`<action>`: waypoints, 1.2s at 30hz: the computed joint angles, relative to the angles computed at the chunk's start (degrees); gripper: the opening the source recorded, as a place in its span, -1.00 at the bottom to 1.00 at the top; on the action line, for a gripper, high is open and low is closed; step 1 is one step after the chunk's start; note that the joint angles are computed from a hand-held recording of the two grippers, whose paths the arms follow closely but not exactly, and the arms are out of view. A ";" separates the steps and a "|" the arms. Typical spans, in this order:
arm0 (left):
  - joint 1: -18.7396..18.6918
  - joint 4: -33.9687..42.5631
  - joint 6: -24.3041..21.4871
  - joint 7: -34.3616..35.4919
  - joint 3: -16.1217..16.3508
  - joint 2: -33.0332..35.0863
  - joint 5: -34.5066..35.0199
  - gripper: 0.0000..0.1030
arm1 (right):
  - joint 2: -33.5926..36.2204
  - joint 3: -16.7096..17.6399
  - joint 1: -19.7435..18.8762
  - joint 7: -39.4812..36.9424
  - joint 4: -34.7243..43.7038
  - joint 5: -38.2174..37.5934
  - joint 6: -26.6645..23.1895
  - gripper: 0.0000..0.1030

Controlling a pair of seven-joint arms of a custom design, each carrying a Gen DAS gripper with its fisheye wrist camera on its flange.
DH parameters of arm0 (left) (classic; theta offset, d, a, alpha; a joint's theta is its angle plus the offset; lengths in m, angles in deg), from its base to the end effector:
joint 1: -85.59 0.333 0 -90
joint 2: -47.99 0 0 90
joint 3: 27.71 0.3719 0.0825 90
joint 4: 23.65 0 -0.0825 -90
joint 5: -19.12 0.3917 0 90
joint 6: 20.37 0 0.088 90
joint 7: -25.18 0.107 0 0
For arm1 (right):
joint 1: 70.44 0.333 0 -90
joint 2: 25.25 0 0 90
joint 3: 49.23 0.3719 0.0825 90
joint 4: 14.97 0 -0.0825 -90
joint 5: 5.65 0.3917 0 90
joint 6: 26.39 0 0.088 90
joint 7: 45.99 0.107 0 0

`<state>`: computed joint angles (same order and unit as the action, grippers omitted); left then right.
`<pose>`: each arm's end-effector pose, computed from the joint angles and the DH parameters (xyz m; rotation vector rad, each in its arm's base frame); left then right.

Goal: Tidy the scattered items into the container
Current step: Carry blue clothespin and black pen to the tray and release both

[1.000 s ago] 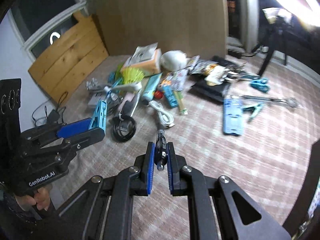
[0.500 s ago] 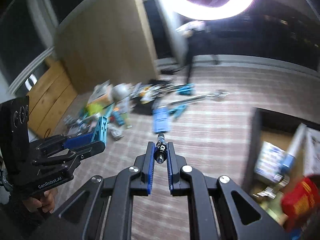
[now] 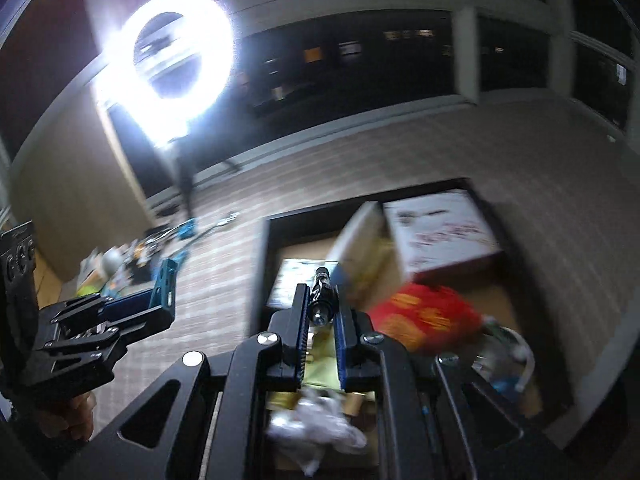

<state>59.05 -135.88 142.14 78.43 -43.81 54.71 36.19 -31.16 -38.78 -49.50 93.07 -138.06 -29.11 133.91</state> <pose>0.4689 -0.4408 0.5597 -1.5706 2.2132 -1.0612 0.4713 0.3142 0.5831 -1.7211 1.6686 -0.4464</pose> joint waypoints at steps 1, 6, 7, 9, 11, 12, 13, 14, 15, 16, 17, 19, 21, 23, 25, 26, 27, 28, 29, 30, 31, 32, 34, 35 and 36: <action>-0.08 1.24 -0.23 1.15 -0.52 0.96 -0.79 -0.43 | -0.93 -0.13 -0.64 1.47 -0.85 -1.09 -0.37 -0.78; -1.72 7.12 -1.60 6.06 -1.64 5.32 -3.89 -0.43 | -3.32 0.11 -3.12 5.17 -3.17 -3.80 -1.59 -0.78; -2.26 8.12 -1.87 6.51 -1.56 5.93 -3.88 -0.43 | -3.88 0.15 -3.44 5.53 -3.73 -3.95 -1.75 -0.78; -3.27 9.86 -2.28 7.27 -1.38 7.08 -3.82 -0.43 | -4.06 0.28 -4.07 6.04 -3.98 -4.15 -2.26 -0.78; -3.91 11.25 -2.64 8.38 -1.44 7.93 -4.30 -0.43 | -4.29 0.40 -4.53 6.59 -4.29 -4.47 -2.49 -0.78; -4.40 12.04 -2.98 8.46 -1.25 8.40 -4.21 -0.43 | -4.39 0.54 -4.79 7.03 -4.36 -4.83 -2.65 -0.78; -4.74 12.64 -3.35 8.55 -1.08 8.77 -4.24 -0.42 | -4.31 0.74 -5.10 7.70 -4.19 -5.33 -3.10 -0.77; -5.37 13.98 -4.67 8.29 -0.83 9.44 -4.03 -0.39 | -4.17 0.80 -5.23 8.03 -3.96 -5.55 -3.60 -0.71; -5.84 14.92 -5.84 8.17 -0.63 9.90 -3.84 -0.35 | -3.99 0.75 -5.05 7.84 -3.51 -5.10 -4.64 -0.44; -6.32 15.51 -6.58 7.93 -0.35 10.12 -3.40 -0.21 | -3.87 0.94 -5.13 8.53 -3.12 -5.54 -5.72 -0.26; -6.77 15.38 -6.23 7.42 0.03 9.99 -2.65 -0.15 | -3.92 1.29 -5.41 10.01 -3.03 -7.02 -6.18 0.06; -7.46 14.87 -5.81 6.52 0.67 9.48 -1.05 -0.14 | -4.09 1.65 -5.57 11.80 -2.89 -9.54 -6.47 0.17; -7.37 14.56 -6.11 6.31 0.68 9.13 -0.64 -0.13 | -3.88 1.64 -5.15 11.92 -2.32 -10.30 -7.35 0.17; -7.18 13.90 -6.09 5.78 0.83 8.57 -0.33 -0.13 | -3.45 1.19 -4.52 11.29 -1.97 -9.69 -7.03 0.17; -6.98 13.32 -6.03 4.82 1.09 8.03 0.25 -0.13 | -3.07 0.88 -4.04 10.74 -1.69 -9.13 -6.73 0.18; -6.77 12.88 -5.86 4.40 1.14 7.62 0.41 -0.13 | -2.75 0.73 -3.75 10.15 -1.42 -8.67 -6.66 0.20; -6.67 12.60 -5.66 3.74 1.30 7.37 0.81 -0.13 | -2.37 0.65 -3.43 9.61 -1.09 -8.20 -6.72 0.21; -6.45 12.43 -5.54 3.47 1.29 7.23 1.00 -0.13 | -2.00 0.61 -3.16 9.32 -0.79 -7.96 -6.65 0.24; -6.27 11.77 -5.37 2.96 1.46 6.65 1.44 -0.13 | -1.63 0.50 -2.85 8.81 -0.52 -7.58 -6.40 0.25; -6.19 11.32 -5.29 2.23 1.70 6.28 2.16 -0.13 | -1.22 0.37 -2.53 8.21 -0.19 -7.10 -6.20 0.26; -6.04 10.79 -5.16 1.47 1.91 5.86 2.86 -0.13 | -0.75 0.29 -2.13 7.58 0.18 -6.48 -5.94 0.26; -5.90 10.30 -5.07 0.72 2.07 5.52 3.58 -0.13 | -0.41 0.19 -1.82 7.15 0.46 -6.05 -5.78 0.26; -5.26 9.05 -4.87 -0.65 2.20 4.60 4.47 -0.13 | 0.85 -0.06 -0.90 5.11 1.44 -4.39 -5.08 0.26; -4.91 8.15 -4.69 -1.67 2.37 3.92 4.97 -0.13 | 1.67 -0.16 -0.37 3.75 2.13 -3.44 -4.73 0.26; -4.54 7.09 -4.50 -2.92 2.61 3.13 5.68 -0.13 | 2.72 -0.26 0.30 1.75 3.03 -2.08 -4.27 0.26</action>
